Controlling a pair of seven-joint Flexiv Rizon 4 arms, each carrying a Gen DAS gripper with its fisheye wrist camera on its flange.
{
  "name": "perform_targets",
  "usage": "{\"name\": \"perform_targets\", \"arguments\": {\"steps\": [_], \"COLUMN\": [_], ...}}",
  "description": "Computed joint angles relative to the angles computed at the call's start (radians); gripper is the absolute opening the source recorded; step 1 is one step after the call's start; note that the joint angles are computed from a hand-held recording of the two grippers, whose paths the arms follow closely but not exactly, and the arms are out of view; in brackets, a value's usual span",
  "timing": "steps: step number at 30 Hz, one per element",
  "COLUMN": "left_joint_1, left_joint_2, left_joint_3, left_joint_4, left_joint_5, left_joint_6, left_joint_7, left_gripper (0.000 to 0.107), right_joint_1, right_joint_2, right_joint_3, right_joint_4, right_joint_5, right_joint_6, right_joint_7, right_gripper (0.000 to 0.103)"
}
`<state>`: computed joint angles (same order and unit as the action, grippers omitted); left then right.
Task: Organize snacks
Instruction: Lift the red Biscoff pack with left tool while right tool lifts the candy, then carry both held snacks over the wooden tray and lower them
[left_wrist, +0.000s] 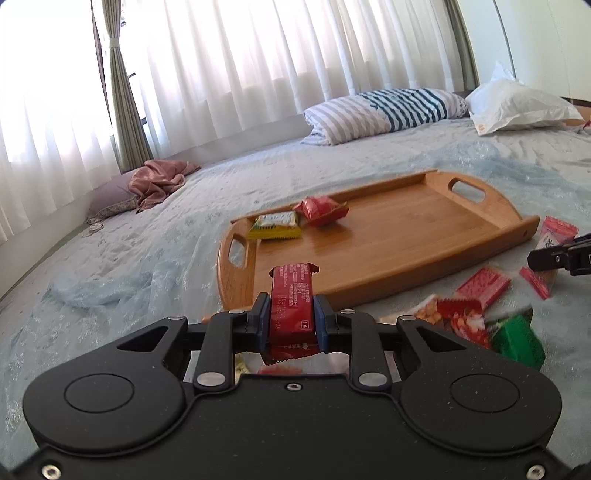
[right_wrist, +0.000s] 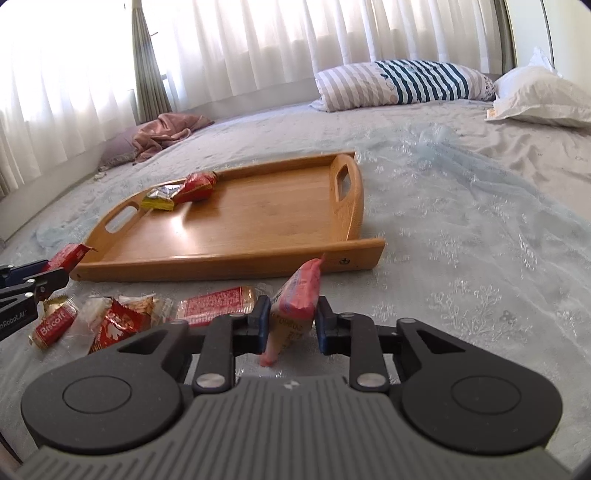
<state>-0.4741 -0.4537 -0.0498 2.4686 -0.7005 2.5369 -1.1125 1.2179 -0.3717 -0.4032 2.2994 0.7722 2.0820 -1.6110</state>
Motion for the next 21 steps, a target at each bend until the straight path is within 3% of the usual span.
{"name": "perform_targets", "arguments": {"steps": [3, 13, 21], "left_joint_1": [0.022, 0.062, 0.111], "left_joint_2": [-0.001, -0.015, -0.05], "left_joint_3": [-0.003, -0.006, -0.005], "left_joint_4": [-0.023, -0.127, -0.244], "left_joint_5": [0.05, 0.151, 0.247], "left_joint_6": [-0.008, -0.075, -0.152], "left_joint_7": [-0.017, -0.053, -0.093], "left_gripper": [0.023, 0.023, 0.023], "right_joint_1": [0.021, -0.288, -0.407], "right_joint_2": [0.009, 0.015, -0.022], "right_joint_3": [-0.025, 0.259, 0.312], "right_joint_4": [-0.004, -0.072, -0.158], "right_joint_5": [-0.001, -0.129, -0.277], "right_joint_6": [0.006, 0.057, 0.007], "right_joint_7": [-0.024, 0.026, 0.028], "right_gripper": [0.028, 0.028, 0.027]}}
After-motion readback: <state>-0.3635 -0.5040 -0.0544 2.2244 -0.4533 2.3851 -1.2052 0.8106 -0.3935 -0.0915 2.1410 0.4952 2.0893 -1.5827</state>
